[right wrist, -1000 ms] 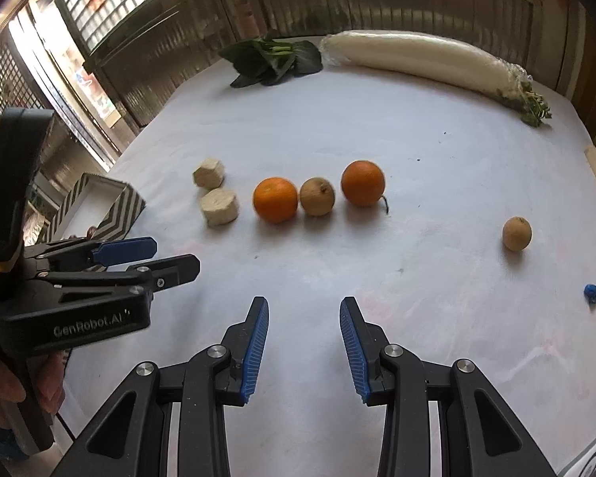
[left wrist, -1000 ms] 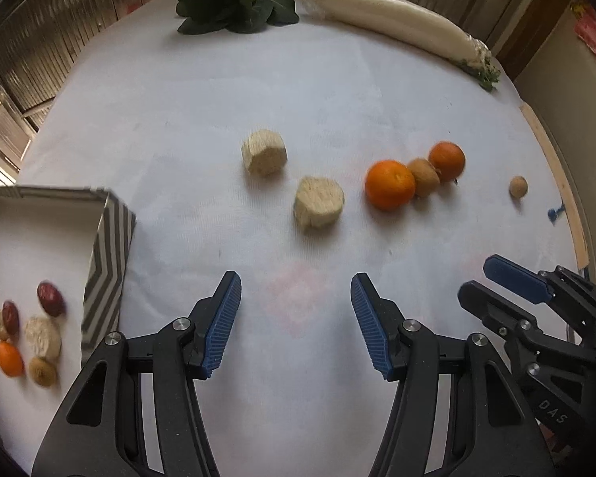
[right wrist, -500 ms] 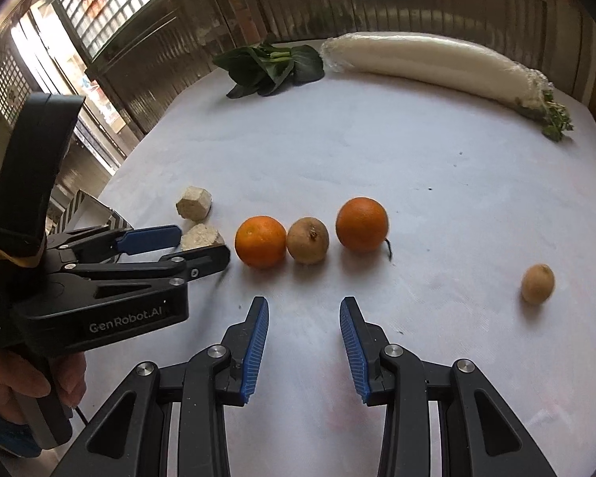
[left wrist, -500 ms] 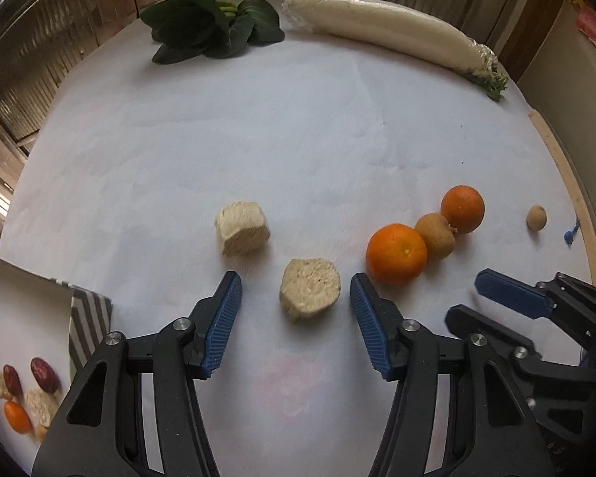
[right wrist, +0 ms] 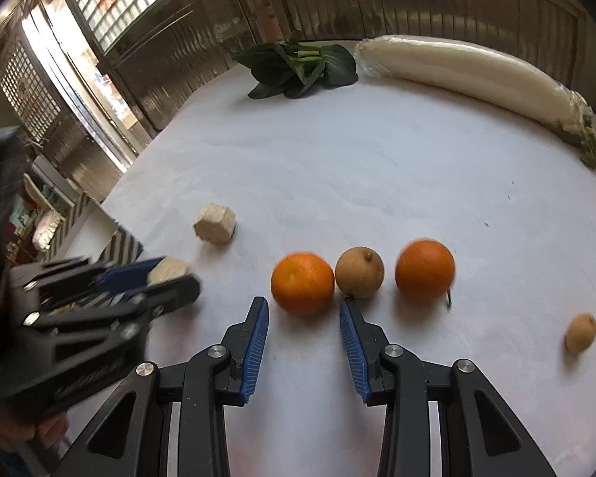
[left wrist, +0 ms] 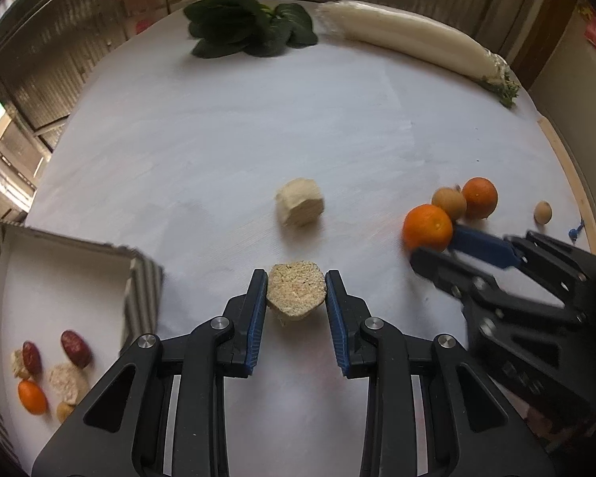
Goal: Organize fruits
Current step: 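Grasp a round pale yam slice with the left gripper while the right gripper grasps an orange, then carry the yam slice and orange over the tray and open both grippers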
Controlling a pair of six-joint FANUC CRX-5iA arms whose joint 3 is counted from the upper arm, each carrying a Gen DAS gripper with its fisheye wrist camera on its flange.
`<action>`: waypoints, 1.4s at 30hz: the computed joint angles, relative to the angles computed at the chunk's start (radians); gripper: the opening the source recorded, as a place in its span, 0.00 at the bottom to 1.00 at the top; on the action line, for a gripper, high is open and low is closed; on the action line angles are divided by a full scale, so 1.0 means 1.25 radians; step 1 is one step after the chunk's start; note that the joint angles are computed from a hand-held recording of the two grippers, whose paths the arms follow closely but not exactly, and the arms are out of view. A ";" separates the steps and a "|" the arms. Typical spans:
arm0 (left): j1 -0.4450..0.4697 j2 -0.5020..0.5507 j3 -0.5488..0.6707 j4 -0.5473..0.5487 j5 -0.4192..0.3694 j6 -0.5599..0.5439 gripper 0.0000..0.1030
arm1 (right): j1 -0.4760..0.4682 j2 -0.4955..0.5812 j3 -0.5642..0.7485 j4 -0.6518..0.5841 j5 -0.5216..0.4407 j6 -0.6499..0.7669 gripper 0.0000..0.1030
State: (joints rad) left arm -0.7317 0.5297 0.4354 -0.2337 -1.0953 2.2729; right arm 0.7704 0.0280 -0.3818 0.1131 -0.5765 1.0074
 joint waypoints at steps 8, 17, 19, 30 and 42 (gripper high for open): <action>-0.004 -0.040 -0.033 -0.022 -0.007 0.038 0.28 | 0.011 -0.006 0.006 0.006 -0.021 0.002 0.30; -0.023 -0.088 -0.072 -0.064 -0.028 0.079 0.28 | 0.062 -0.082 -0.043 0.043 -0.031 -0.049 0.30; -0.026 -0.098 -0.081 -0.070 -0.030 0.089 0.28 | 0.075 -0.094 -0.048 0.048 -0.036 -0.059 0.30; -0.050 -0.175 -0.143 -0.124 -0.045 0.152 0.28 | 0.157 -0.125 -0.059 0.125 -0.040 -0.111 0.30; -0.053 -0.274 -0.238 -0.169 -0.076 0.226 0.28 | 0.235 -0.081 -0.013 0.138 -0.026 -0.093 0.30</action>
State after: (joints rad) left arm -0.7977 0.1877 0.1380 -0.4455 -1.1906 2.5556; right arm 1.0638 -0.0739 -0.3982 0.2857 -0.6091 0.8917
